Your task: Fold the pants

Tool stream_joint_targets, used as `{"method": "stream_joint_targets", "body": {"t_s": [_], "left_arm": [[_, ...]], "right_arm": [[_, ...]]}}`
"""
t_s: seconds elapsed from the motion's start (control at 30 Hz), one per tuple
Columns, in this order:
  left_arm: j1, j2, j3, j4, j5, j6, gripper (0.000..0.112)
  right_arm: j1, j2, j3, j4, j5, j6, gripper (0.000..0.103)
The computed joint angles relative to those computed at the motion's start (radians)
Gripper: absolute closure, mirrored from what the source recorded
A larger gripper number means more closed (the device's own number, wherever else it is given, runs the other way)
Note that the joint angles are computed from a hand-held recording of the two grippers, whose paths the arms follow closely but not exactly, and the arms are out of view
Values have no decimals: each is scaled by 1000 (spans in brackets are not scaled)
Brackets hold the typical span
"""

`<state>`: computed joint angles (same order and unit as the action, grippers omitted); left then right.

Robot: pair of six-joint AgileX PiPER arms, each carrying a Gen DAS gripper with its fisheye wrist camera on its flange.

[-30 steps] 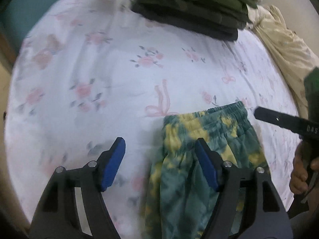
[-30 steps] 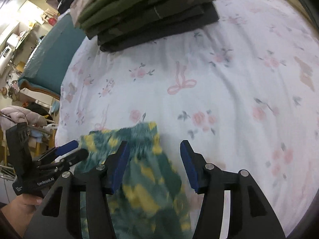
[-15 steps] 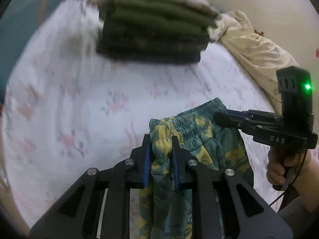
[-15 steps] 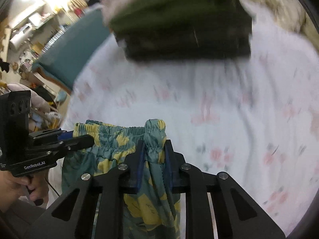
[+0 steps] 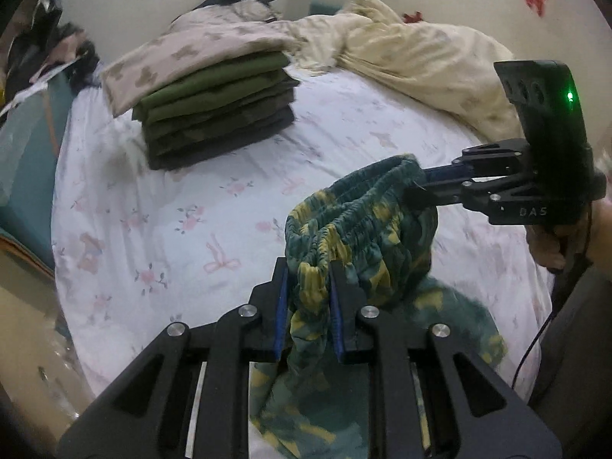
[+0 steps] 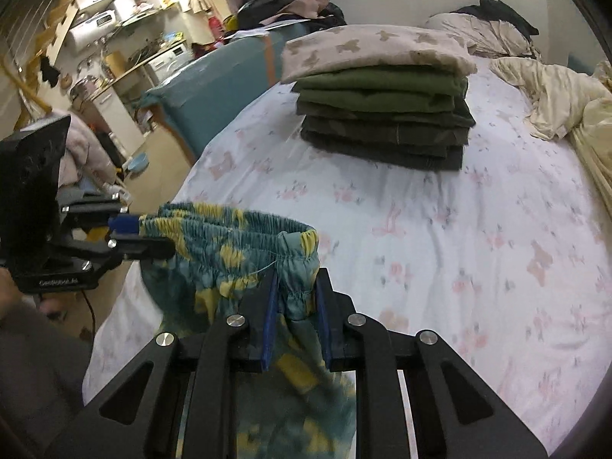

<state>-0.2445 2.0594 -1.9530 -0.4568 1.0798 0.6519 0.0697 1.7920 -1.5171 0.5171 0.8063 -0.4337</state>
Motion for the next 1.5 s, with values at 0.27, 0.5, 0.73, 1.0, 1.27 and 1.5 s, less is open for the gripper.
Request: {"method": "stream_joint_targets", "body": {"t_s": [0.27,0.5,0.73,1.0,1.27,1.5], "left_arm": [[-56,-253,423,61,-129,34,96],[-107,-320,593,183,-120,-45,96],[-131,-367,705,247,-72,-52,90],[-31,-418,702,169,-28,-78,57],[-182,-326,773,252,-212,-356,57],[-179,-278,812,334,-132,-406,51]], "right_arm": [[89,-250,362,-107,-82,57,84],[236,-326,495,-282,-68,211,85],[234,-411,660,-192,-77,213,88],[180,-439,662,-162,12,241,84],[240,-272,585,-136,-112,331,84],[307,-208,601,-144,6,297,84]]}}
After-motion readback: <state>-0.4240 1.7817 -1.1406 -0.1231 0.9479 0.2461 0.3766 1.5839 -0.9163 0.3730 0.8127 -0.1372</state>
